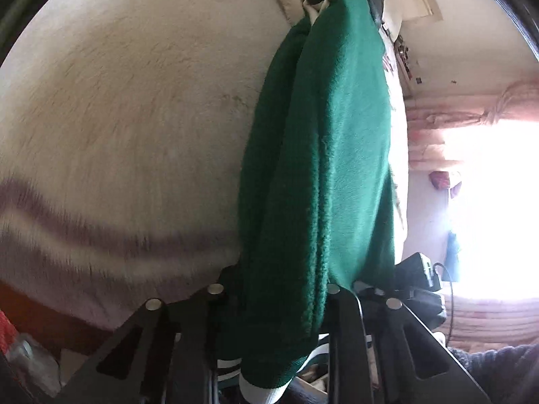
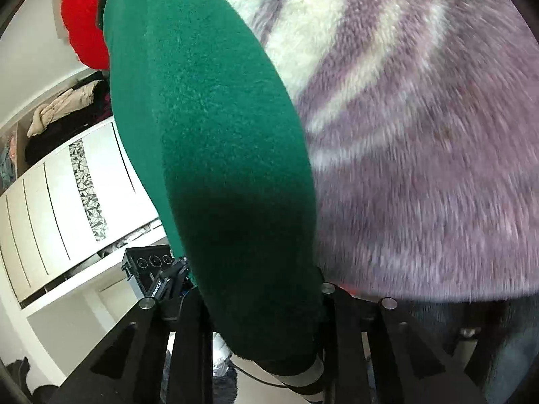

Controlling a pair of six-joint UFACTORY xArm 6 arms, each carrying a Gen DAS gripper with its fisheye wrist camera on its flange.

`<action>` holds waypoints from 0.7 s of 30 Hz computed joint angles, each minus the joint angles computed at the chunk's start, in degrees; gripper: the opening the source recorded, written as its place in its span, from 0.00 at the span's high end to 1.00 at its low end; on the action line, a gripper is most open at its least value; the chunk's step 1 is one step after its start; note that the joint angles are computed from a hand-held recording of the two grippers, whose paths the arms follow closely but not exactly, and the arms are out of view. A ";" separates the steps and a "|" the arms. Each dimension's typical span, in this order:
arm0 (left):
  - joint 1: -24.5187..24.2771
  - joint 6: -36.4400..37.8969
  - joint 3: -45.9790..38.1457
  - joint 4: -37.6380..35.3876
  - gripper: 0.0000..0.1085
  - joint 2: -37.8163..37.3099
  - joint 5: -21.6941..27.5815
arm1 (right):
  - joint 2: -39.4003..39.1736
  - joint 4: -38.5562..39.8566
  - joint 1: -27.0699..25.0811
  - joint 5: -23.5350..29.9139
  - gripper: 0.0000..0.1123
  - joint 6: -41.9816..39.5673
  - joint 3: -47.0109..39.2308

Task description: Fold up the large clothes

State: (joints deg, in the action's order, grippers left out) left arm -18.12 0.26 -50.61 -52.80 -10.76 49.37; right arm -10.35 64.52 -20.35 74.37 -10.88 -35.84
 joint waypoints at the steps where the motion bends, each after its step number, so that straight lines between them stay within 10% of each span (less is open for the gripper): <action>1: -0.41 -1.40 0.44 1.28 0.84 -1.26 0.42 | -1.33 -1.46 0.08 0.53 0.80 1.43 0.03; 13: 2.63 -5.38 -19.98 1.68 0.85 5.98 7.75 | 0.03 -0.03 -5.34 13.82 0.80 9.32 -14.75; 21: 2.83 -6.01 -58.53 1.37 0.85 34.48 6.27 | 19.20 8.53 -4.44 8.41 0.81 8.97 -43.15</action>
State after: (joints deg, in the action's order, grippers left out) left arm -15.29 -5.75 -109.14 -51.43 23.72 55.64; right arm 8.85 73.05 -24.79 82.78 -1.91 -78.99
